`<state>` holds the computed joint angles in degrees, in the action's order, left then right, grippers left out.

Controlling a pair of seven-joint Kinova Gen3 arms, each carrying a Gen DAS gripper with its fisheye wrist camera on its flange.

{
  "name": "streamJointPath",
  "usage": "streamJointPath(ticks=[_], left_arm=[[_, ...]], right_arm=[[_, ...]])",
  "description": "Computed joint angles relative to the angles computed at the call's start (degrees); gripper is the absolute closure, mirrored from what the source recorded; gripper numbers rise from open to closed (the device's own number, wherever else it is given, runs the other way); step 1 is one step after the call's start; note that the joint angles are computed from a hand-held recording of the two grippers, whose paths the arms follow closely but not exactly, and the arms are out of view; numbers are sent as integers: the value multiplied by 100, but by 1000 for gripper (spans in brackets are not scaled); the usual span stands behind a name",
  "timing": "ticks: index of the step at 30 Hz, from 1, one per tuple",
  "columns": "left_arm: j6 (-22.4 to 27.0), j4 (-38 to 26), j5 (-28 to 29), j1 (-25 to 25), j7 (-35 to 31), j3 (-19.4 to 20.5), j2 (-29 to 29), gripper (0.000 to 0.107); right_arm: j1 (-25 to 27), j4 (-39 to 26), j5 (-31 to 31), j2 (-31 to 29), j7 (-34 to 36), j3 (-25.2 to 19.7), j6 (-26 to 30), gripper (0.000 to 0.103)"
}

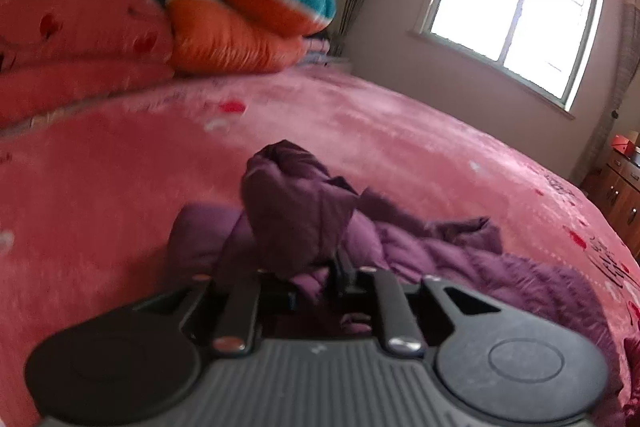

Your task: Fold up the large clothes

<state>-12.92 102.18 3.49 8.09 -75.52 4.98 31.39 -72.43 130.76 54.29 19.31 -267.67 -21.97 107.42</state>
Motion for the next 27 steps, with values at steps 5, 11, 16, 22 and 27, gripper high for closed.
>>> streamJointPath(ticks=[5, 11, 16, 22, 27], left_arm=[[-322, 253, -946, -458, 928, 247, -19, 52], [-1009, 593, -1341, 208, 1625, -1084, -227, 47], [-1866, 735, -2479, -730, 2268, -196, -157, 47], [-1927, 309, -3849, -1824, 2170, 1301, 431, 49], [-924, -228, -3939, -1756, 1850, 1605, 739, 50]], right_arm=[[954, -299, 1012, 12, 1165, -690, -242, 0], [801, -546, 1725, -308, 2150, 99, -1584, 0], [1150, -783, 2214, -408, 2852, 367, -2499, 0], [2200, -1158, 3122, -321, 3570, 533, -3870, 0], [2608, -1780, 3473, 87, 4345, 936, -4830, 0]])
